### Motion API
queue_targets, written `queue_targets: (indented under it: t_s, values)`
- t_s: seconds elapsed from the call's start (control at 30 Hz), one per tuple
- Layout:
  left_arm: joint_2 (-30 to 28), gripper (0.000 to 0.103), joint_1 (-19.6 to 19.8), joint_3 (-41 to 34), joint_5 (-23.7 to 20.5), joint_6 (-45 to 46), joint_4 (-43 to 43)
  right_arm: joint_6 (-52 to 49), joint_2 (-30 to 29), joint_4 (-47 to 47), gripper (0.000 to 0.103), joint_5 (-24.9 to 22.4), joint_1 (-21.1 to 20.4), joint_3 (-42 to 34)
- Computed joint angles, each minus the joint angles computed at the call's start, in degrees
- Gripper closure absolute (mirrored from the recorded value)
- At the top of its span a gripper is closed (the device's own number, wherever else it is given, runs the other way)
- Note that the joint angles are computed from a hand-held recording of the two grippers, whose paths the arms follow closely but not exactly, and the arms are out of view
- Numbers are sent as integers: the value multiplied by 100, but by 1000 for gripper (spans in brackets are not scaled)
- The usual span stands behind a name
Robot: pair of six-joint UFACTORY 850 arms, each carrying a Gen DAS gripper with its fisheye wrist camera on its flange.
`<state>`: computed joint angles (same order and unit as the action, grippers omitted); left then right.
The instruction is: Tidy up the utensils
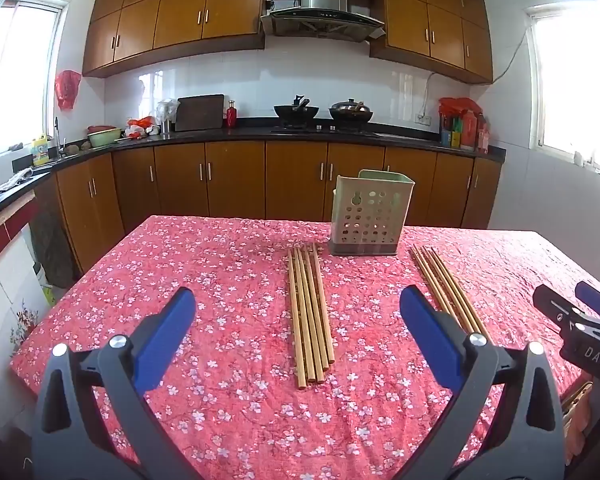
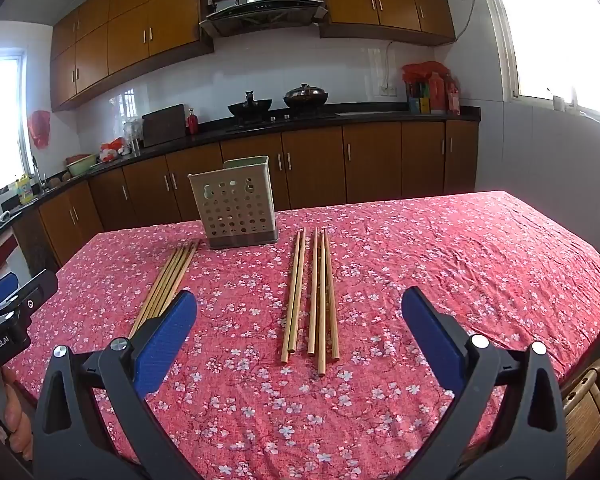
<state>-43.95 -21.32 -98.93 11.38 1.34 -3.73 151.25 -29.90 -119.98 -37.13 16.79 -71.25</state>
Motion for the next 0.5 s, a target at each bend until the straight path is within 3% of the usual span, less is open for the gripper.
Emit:
queue_targets:
  t_s: [0.5]
  values:
    - [84, 4, -16, 131, 79, 80, -53, -31, 3, 41, 2, 30, -2, -12]
